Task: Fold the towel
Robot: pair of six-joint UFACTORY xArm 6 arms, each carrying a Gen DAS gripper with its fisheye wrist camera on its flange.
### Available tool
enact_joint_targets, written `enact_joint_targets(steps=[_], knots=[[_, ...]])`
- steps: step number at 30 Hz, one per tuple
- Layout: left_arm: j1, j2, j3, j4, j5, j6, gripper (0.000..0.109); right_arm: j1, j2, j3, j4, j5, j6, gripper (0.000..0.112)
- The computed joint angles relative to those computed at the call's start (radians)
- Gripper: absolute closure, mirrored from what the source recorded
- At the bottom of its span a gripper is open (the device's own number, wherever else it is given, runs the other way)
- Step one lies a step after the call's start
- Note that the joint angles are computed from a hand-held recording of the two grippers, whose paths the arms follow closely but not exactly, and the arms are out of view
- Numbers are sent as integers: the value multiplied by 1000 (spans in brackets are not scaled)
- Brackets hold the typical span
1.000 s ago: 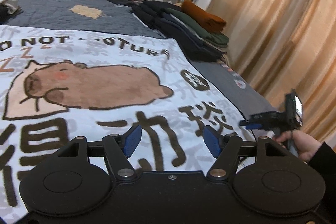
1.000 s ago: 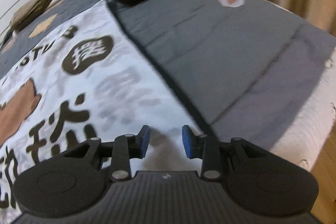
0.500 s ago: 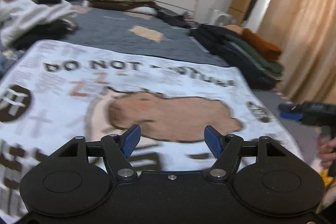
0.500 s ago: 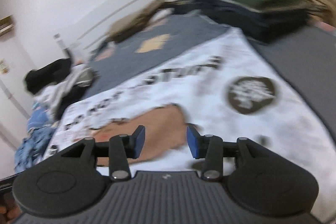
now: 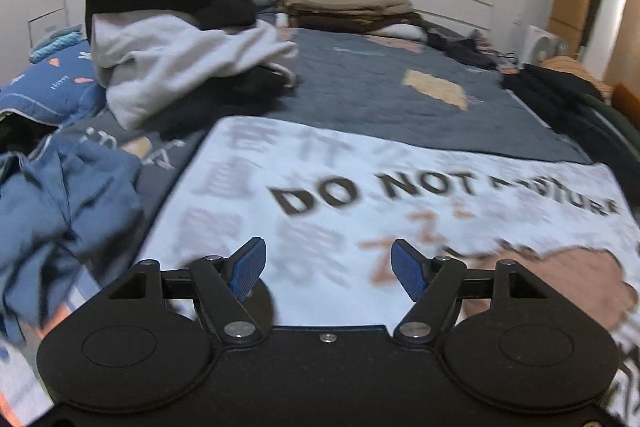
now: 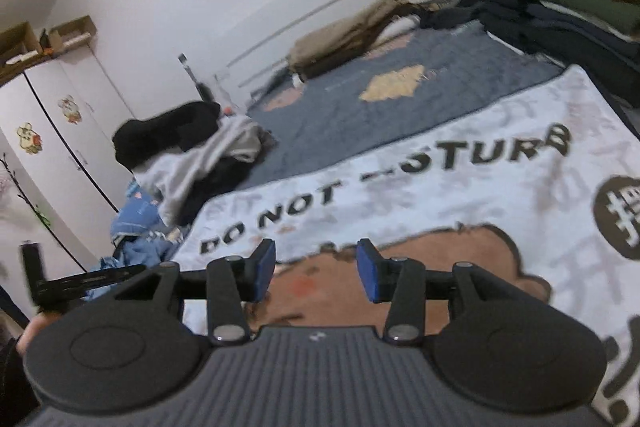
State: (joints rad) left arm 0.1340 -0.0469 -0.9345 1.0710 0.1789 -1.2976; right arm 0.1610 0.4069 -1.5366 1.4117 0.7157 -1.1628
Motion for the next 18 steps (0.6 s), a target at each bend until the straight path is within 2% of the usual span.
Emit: enact_joint_targets(steps=[3,8,14,18], knots=[[49,84,-85,-60,-1,102,40,12,18,-31,6,17,10,68],[99,242,-251,-185,19,301,40,28,67,-100,-72,62,74,68],[130,438,-481,-353,75,555,40,43,128,-207,-296,189,220,68],[144,572,-645,-421,120,654,40,56,175,-286,-408,254,333,68]])
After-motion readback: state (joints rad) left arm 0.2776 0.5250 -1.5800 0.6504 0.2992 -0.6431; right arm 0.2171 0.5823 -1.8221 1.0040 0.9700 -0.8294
